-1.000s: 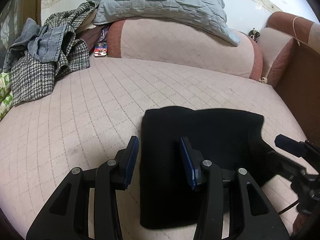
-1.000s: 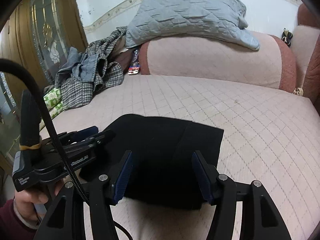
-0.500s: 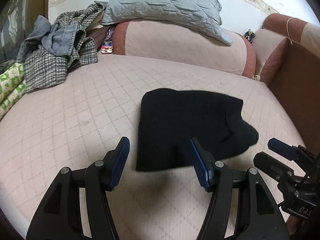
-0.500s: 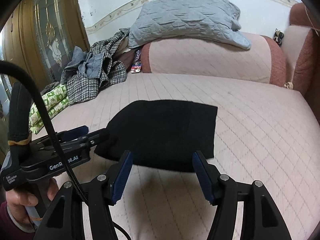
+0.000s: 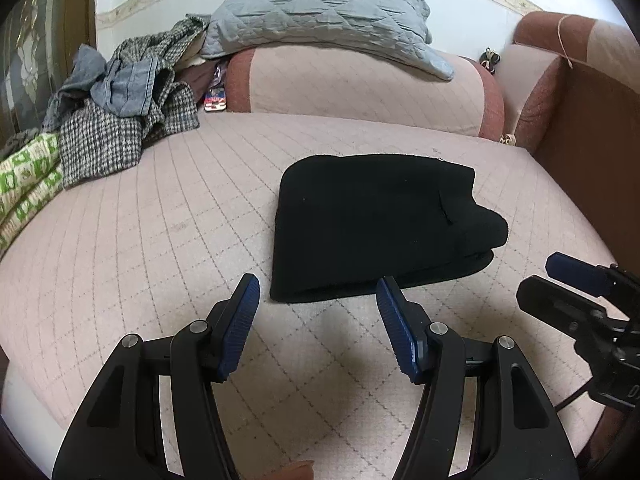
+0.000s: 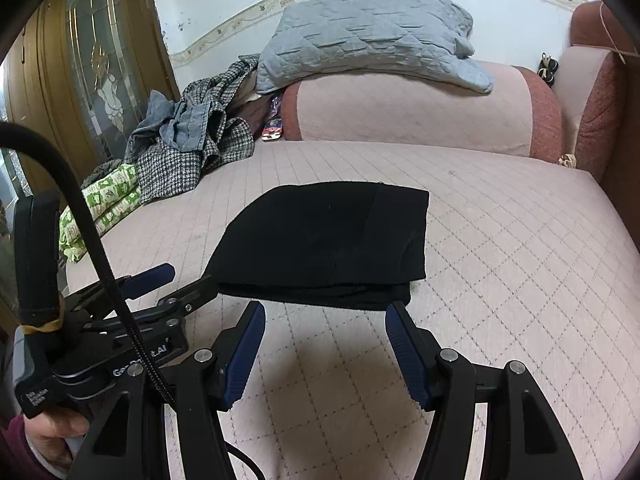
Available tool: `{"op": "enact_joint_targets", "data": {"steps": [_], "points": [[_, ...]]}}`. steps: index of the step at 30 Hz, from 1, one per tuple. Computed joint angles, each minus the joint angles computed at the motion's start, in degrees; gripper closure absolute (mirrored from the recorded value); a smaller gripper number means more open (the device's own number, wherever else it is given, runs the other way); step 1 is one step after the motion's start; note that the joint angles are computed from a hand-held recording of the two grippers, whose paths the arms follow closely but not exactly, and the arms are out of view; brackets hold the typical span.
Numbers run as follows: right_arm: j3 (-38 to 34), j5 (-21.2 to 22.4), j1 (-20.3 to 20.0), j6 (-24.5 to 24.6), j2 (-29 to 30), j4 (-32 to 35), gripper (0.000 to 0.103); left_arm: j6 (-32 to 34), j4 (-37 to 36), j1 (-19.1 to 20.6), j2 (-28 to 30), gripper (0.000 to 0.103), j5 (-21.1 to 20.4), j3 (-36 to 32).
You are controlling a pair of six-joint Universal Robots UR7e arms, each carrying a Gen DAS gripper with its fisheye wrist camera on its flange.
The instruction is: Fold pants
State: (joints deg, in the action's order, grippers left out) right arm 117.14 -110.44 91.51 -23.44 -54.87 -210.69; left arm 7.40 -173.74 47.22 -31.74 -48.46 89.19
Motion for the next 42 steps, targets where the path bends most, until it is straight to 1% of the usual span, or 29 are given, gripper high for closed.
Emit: {"op": "enact_joint_targets", "data": {"steps": [4,6,9,11,18,26,42], "points": [[0.0,-0.3,-0.1,0.3,0.1,0.4,0.042,0.6,-0.2,0.3,0.3,0.042,-0.3,-0.3],[0.0,-0.4,-0.1,0.4,0.2,0.5,0.042,0.2,0.1,0.8,0.3,0.042,-1.4,-0.7],[-0.2,-0.6,-0.1,0.6,0.5,0.2,0.042,-0.7,1.4,1.1,0.5,0.042,-1.9,-1.4],[-0.3,-0.4,-0.2,0.7,0.4,0.2,0.042,-0.8,2.0,1.1,0.7,0.042,-1.6,-1.8],[-0.2,-0.3,-0.7,1.3,0.7,0.7,0.042,0.9,0.3,1.0,0.7,0.042,-2.2,-1.4],[0.1,0.7,-0.9,0.5,0.5,0.2,0.042,1.0,-0.1,0.9,0.6,0.042,-2.0,-1.1],[0.2,0.8,-1.0,0.2,0.6,0.6,0.042,1.4,-0.2,0.8,0.6,0.042,-1.8,-1.1]]}}
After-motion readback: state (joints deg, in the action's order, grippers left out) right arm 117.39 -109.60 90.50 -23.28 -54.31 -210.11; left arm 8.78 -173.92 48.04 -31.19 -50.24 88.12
